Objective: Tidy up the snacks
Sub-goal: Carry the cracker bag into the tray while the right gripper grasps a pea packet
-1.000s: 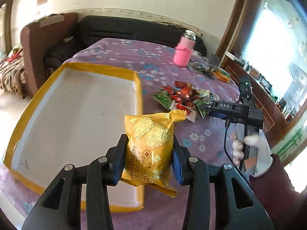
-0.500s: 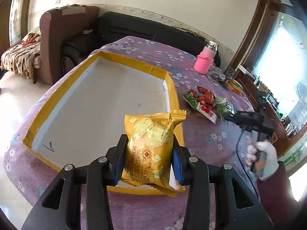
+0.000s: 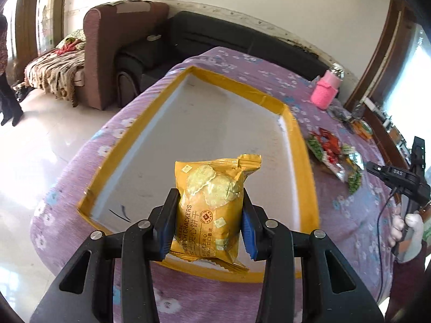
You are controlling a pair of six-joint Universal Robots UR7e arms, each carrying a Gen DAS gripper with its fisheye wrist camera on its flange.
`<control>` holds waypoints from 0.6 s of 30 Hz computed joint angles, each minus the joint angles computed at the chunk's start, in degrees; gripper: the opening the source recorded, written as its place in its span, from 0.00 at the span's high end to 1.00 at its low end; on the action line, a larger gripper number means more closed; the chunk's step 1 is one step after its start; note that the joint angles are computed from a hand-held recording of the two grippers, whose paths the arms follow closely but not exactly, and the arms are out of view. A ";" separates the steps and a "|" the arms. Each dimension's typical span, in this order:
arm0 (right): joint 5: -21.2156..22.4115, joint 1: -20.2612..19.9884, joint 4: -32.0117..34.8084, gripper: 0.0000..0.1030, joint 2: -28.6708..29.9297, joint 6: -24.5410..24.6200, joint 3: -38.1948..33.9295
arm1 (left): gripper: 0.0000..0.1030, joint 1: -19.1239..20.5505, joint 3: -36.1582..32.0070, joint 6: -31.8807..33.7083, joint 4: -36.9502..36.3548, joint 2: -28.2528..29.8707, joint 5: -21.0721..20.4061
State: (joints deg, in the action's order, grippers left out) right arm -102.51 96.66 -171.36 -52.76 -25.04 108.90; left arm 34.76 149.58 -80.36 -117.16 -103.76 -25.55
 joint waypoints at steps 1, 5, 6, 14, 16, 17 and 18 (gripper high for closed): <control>-1.04 -0.14 1.51 0.44 0.57 0.34 -0.76 | 0.61 0.78 -0.72 -0.62 1.46 0.43 0.04; -3.05 -0.55 -0.35 0.42 2.34 -0.91 -0.54 | 0.61 3.53 -4.01 -6.23 10.82 2.18 0.44; -3.29 -0.58 -0.50 0.42 2.85 -1.02 -0.58 | 0.61 3.98 -4.72 -8.14 13.39 2.28 0.51; -3.16 -0.93 -1.45 0.72 4.30 -1.18 -0.19 | 0.49 1.35 -3.47 -11.22 16.19 -2.06 0.44; -3.15 -0.84 -3.09 0.72 3.75 -1.23 0.71 | 0.49 -1.10 -2.45 -13.40 17.61 -4.68 0.90; -2.86 -0.75 -4.71 0.72 3.06 -0.80 1.59 | 0.49 -2.51 -2.23 -15.29 19.15 -5.79 1.18; -2.19 -0.53 -6.38 0.72 2.23 -0.67 2.55 | 0.49 -4.27 -2.04 -17.93 21.87 -7.45 1.49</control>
